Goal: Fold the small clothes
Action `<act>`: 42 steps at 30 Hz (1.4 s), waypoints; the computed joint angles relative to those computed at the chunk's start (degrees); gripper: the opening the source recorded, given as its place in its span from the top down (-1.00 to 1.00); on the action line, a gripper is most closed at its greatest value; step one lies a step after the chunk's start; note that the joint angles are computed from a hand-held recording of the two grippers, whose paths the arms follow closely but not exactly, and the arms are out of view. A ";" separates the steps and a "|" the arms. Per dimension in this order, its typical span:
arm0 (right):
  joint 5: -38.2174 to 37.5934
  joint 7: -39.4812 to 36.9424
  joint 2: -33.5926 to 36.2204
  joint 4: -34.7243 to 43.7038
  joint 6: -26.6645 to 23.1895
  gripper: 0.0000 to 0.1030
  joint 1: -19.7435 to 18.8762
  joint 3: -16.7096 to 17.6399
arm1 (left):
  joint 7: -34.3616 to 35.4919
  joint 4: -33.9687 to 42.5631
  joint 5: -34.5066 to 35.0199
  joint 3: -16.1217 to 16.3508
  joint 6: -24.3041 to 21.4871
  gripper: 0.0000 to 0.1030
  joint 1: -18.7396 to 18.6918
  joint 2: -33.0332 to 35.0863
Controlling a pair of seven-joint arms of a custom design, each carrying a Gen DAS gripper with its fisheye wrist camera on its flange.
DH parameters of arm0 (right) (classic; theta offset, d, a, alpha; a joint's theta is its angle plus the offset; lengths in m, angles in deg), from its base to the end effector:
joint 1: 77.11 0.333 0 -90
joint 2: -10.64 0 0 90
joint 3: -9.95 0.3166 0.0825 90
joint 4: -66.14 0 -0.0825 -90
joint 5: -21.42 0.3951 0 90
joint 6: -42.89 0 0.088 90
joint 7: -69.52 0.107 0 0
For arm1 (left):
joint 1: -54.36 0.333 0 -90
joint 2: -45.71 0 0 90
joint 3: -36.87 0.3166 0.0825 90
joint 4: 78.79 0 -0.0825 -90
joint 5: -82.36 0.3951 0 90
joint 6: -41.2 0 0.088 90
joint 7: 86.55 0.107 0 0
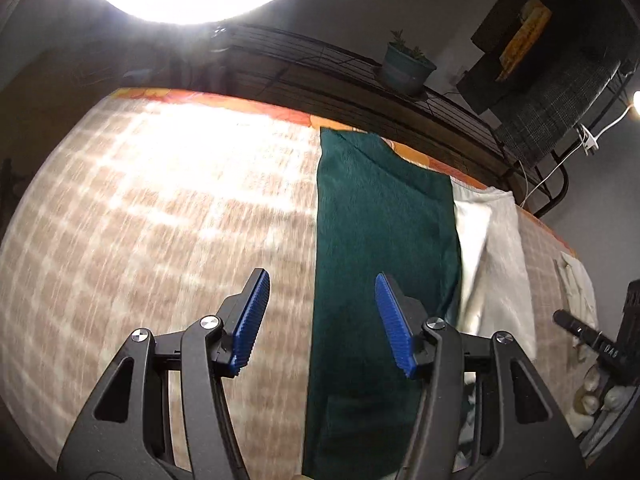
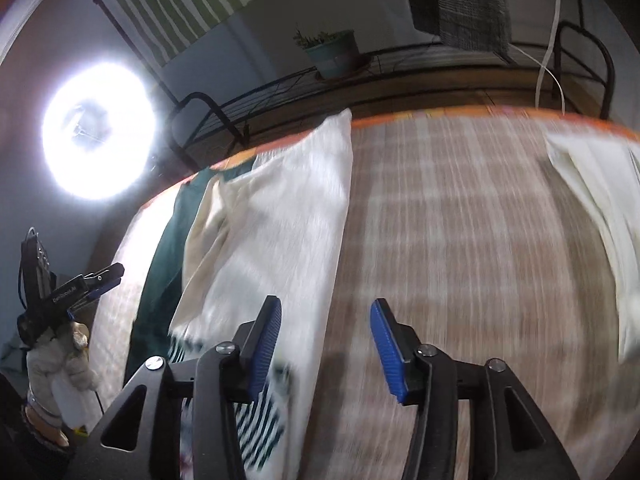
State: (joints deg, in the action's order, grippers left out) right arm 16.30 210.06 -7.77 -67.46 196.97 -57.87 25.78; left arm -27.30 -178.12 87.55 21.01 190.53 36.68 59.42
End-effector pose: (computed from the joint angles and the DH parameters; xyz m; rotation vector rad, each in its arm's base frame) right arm 0.4091 0.3033 0.5310 -1.5798 1.9060 -0.2281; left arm 0.5781 -0.3653 0.5138 -1.9283 2.0936 -0.9213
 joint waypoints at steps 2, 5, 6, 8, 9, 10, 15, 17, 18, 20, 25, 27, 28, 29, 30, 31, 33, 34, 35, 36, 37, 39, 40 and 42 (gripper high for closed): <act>0.58 -2.28 2.41 1.67 0.93 -0.01 0.07 -1.26 | -0.18 3.09 0.83 0.36 -0.47 -0.10 -0.25 2.86; 1.19 -5.68 7.22 5.49 1.55 -0.01 -0.05 -3.15 | 0.65 10.34 0.61 0.46 -2.96 -0.10 -0.38 8.80; 1.31 -6.37 8.58 6.63 1.55 -0.01 -0.05 -3.66 | 0.74 13.13 1.34 0.80 -4.09 -0.10 -0.79 10.79; 1.41 -7.42 11.09 8.86 1.57 -0.01 -0.01 -4.64 | 1.23 20.85 4.06 1.98 -7.82 -0.10 -2.30 15.81; 1.47 -8.05 12.91 10.48 1.66 -0.01 -0.06 -5.29 | 1.96 24.28 4.96 2.30 -9.55 -0.10 -2.86 17.96; 1.23 -8.35 14.06 11.59 1.56 -0.01 0.00 -5.80 | 2.32 27.78 5.71 2.70 -11.17 -0.10 -3.51 20.14; -1.27 -8.28 19.33 16.20 2.65 -0.01 0.38 -8.32 | 4.67 42.88 7.55 4.49 -16.47 -0.10 -6.13 29.75; -1.47 -8.20 20.76 17.48 3.88 -0.01 0.75 -9.21 | 5.06 47.84 9.71 6.22 -17.52 -0.10 -8.06 33.05; -1.39 -8.26 21.54 18.40 4.04 -0.01 0.98 -9.57 | 5.16 49.54 10.19 6.66 -18.05 -0.10 -8.65 34.17; 1.04 -10.66 22.64 19.37 5.00 0.05 1.31 -9.83 | 6.08 52.03 10.27 6.75 -18.23 -0.10 -9.26 36.05; 4.85 -17.26 24.77 21.53 5.12 0.58 2.52 -10.19 | 8.89 57.18 11.14 7.65 -18.62 0.20 -11.00 39.49; 2.97 -16.54 25.22 22.35 4.29 0.87 3.43 -10.87 | 10.03 59.26 9.91 7.06 -18.58 0.89 -10.93 40.74; 1.49 -15.52 25.21 22.57 4.02 0.93 3.92 -11.27 | 9.13 59.88 10.89 8.37 -18.57 0.94 -11.89 41.05; 0.49 -14.88 25.11 22.70 3.97 0.98 4.24 -11.49 | 8.77 59.48 11.31 8.90 -18.21 0.97 -12.24 40.79; -0.33 -14.42 24.87 22.71 4.01 0.99 4.47 -11.61 | 8.13 57.08 11.93 9.26 -16.44 0.98 -12.45 39.48; -1.44 -13.95 24.47 22.68 4.02 0.99 4.71 -11.71 | 7.64 54.75 12.36 9.31 -14.84 0.98 -12.42 38.13; -3.51 -13.35 23.34 22.40 4.02 1.00 4.94 -11.71 | 6.55 48.89 12.68 8.78 -11.35 0.99 -11.66 34.53; -4.42 -12.87 22.80 22.20 3.92 1.00 4.93 -11.66 | 5.84 45.71 12.86 8.56 -9.84 0.99 -11.21 32.48; -5.34 -12.29 22.07 22.00 3.73 1.00 4.92 -11.54 | 5.31 43.73 12.89 8.21 -8.83 0.99 -10.78 31.04; -5.62 -12.10 21.59 21.75 3.75 1.00 4.73 -11.34 | 4.95 41.06 12.83 7.72 -7.49 0.99 -10.18 29.26; -6.25 -11.49 20.95 21.56 3.76 1.00 4.61 -11.14 | 4.79 39.50 12.63 7.15 -6.47 0.99 -9.65 28.08; -7.10 -10.71 19.50 20.75 4.13 1.00 4.32 -10.57 | 3.88 35.10 13.05 6.82 -4.43 1.00 -9.00 25.02; -7.30 -10.59 18.97 20.47 4.15 1.00 4.12 -10.23 | 3.70 32.34 13.08 6.37 -3.21 0.99 -8.48 23.01; -7.54 -10.56 17.59 19.71 3.66 1.00 3.86 -9.44 | 3.47 27.75 13.34 5.67 -1.59 0.99 -7.70 19.75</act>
State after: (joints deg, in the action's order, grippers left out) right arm 8.75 199.50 9.82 -47.75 200.62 -54.01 16.34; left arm -23.83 -150.37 100.89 26.68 188.94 28.98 79.18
